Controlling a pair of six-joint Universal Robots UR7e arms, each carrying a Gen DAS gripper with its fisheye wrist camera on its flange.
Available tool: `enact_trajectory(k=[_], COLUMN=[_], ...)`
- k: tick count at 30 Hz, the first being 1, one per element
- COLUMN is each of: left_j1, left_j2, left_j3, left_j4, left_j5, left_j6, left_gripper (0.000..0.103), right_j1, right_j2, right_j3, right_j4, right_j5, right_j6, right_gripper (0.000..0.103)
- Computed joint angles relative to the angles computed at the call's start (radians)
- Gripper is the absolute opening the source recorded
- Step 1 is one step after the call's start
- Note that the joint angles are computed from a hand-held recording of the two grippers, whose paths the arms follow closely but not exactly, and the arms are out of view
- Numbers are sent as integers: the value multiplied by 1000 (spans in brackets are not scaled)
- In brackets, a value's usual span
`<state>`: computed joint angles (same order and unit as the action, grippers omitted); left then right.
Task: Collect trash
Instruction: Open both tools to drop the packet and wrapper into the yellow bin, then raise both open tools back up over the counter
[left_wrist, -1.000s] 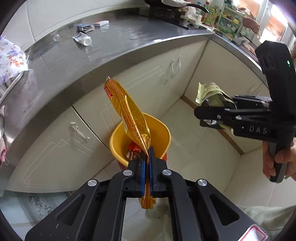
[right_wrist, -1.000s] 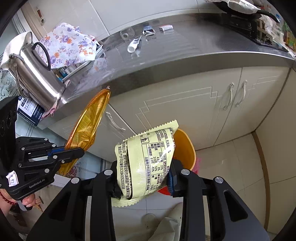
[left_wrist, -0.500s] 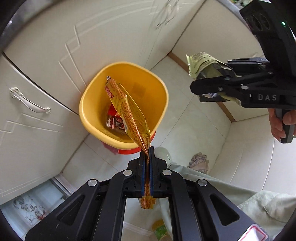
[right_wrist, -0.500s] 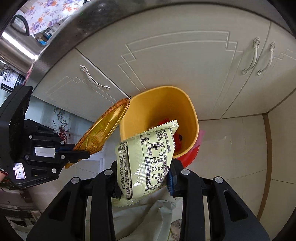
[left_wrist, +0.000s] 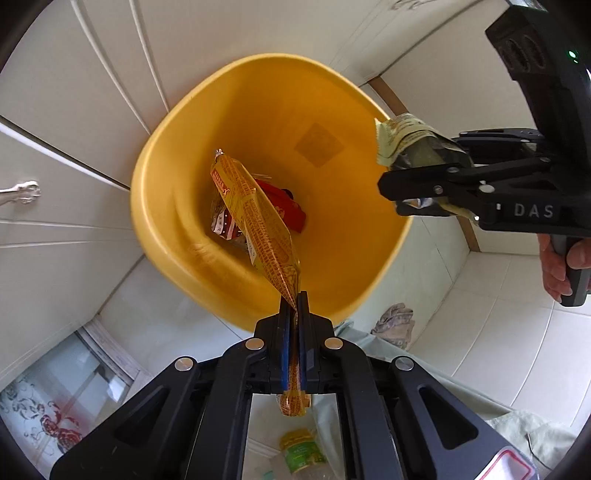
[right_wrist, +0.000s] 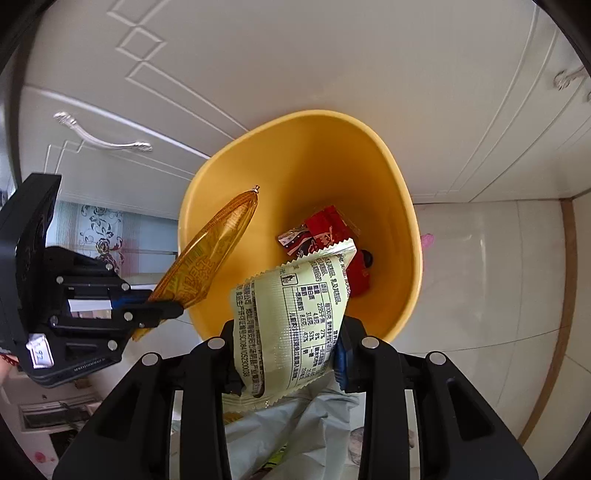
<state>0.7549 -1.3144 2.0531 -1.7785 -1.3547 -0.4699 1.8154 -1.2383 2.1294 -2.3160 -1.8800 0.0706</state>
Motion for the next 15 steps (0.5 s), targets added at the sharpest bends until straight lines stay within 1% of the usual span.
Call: enact_trajectory(k=[3,5,6,8,9,10,11,15], left_j1=[14,23,28,32,29,25,23,17], left_j2=[0,2,7,9,10,7,12,13], left_j3=[7,12,8,1,1,2,2,-7], left_j4=[-8,-20,-25,-28,-32,-33,-40,-35], left_j5=[-7,-12,-11,-5,-5,-2,2,7], left_j6=[-9,-17,-17,-18,-23,-28,-29,-22], left_gripper=[5,10,13,21,25,33,36,39], right_j1=[-20,-31,-32,-39,-40,-43,-44,-53], right_j2=[24,33,38,42,42,39,34,23], right_j3=[-2,-2,-3,-3,-3,-2,-1,3], right_j4=[-11,-20,-23,-33,-37,-42,-48,-63], right_j5=[4,7,5,12,11,9,13,30], right_j6=[-10,-16,-14,-12,-10,-13,-14,-7], right_gripper=[37,38,44,48,56,64,66,67])
